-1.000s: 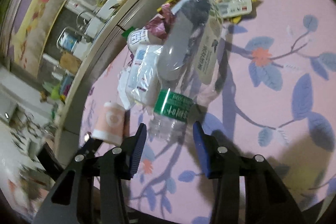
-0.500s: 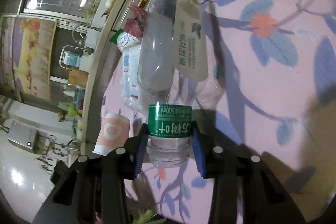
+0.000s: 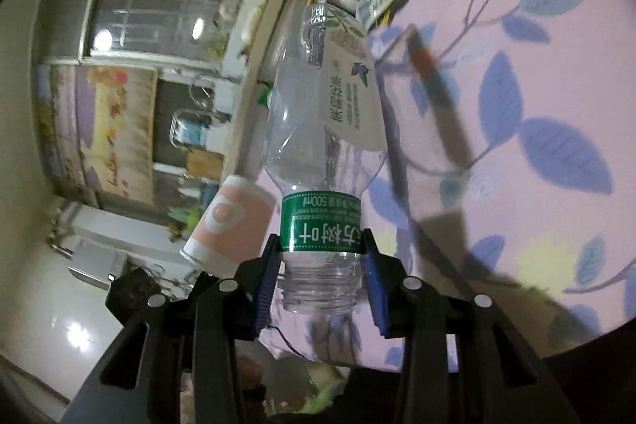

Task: Collect trash
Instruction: 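Carry the cup and bottle to the beige bin and release both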

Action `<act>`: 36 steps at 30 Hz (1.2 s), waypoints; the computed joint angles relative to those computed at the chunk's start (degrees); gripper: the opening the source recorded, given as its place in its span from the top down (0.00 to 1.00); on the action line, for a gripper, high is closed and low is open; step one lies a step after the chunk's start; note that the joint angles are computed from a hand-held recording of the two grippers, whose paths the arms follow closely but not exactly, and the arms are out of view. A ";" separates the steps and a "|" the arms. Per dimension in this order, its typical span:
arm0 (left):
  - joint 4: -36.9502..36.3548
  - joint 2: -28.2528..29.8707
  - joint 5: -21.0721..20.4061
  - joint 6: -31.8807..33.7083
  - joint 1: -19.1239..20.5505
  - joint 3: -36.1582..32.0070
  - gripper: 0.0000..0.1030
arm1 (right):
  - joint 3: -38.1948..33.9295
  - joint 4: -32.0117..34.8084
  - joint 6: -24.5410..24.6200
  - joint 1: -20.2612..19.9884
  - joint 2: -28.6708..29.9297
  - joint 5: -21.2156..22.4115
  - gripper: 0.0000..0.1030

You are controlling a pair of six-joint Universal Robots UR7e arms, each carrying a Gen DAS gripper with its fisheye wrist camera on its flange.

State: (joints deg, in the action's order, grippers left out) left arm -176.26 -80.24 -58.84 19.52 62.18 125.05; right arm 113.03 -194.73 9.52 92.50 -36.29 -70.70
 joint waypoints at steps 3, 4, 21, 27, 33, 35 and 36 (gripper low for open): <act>1.53 5.40 -2.27 0.75 -1.05 -4.04 0.97 | 1.72 -4.30 0.07 -2.23 -1.26 2.46 0.63; 1.75 7.32 -3.22 0.89 -1.23 -5.47 0.97 | 2.32 -6.23 0.36 -3.15 -1.73 3.19 0.63; 29.16 51.99 -12.30 -4.05 -6.89 -56.25 0.97 | 0.78 -22.92 24.48 -21.44 -6.21 11.57 0.63; 46.40 61.32 -13.28 -12.81 -5.60 -72.96 0.93 | -3.39 -21.85 28.96 -22.19 -4.23 10.26 0.41; 41.30 58.09 -11.58 -13.59 -6.35 -67.12 0.86 | -2.64 -24.25 28.70 -21.13 -4.91 10.31 0.40; 36.64 54.40 -11.49 -11.91 -6.32 -61.51 0.86 | -2.25 -24.95 26.63 -19.77 -5.29 9.40 0.40; 33.58 51.79 -11.79 -10.96 -6.46 -57.46 0.86 | -1.79 -25.35 25.20 -19.06 -5.48 9.14 0.40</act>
